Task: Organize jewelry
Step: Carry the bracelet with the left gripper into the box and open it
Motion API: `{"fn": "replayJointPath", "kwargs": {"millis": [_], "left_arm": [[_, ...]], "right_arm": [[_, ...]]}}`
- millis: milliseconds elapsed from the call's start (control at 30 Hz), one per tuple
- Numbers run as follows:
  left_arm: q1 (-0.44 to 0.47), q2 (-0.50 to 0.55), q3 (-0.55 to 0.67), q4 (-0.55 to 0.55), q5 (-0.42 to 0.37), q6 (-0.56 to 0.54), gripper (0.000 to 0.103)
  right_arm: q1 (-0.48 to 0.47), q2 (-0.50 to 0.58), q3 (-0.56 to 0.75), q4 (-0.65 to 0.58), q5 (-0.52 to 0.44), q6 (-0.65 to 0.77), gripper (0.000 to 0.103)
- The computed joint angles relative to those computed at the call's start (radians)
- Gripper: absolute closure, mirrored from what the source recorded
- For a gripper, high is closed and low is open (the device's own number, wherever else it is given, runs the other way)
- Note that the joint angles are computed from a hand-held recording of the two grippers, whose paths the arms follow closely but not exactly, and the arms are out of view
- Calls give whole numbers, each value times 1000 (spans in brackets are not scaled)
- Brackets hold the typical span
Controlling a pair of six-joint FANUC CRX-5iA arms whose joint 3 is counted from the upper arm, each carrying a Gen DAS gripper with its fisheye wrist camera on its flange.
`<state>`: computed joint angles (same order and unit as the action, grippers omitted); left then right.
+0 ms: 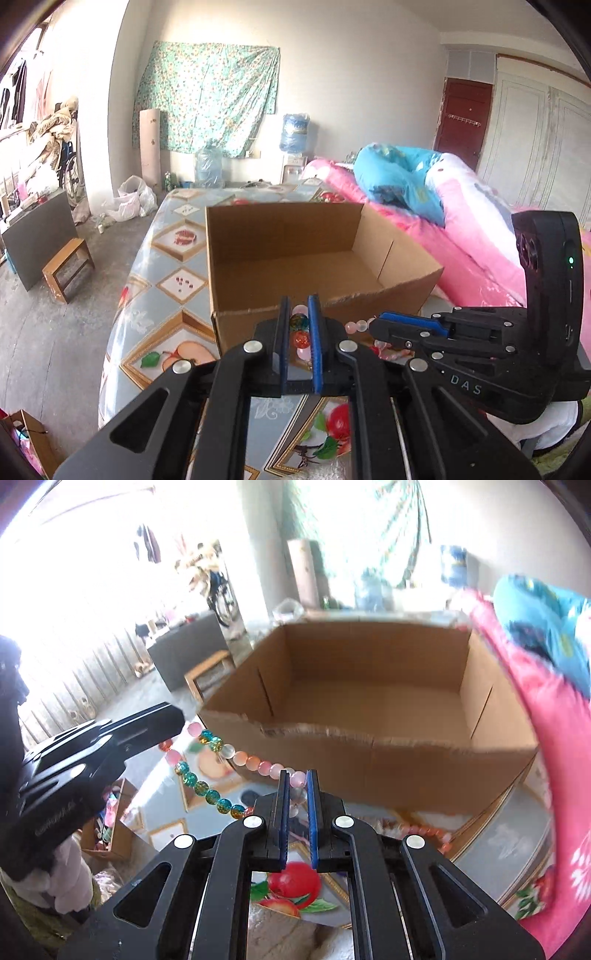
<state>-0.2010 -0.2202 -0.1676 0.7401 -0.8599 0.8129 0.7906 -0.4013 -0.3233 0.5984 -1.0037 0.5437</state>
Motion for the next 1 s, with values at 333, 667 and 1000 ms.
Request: {"fn": "replayJointPath", "kwargs": {"millis": [333,667,1000], "left_arm": [[-49,289,407,-91,-91,126,94],[-120,662,912,-442,-356,367,94],[-122,631,896,-497,-260,407,76]], "right_arm": [[-296,166,314,-357,43,436,96],[-540,504,710,-689,-257,670,96],[-578,524,749,-732,-247,688,88]]}}
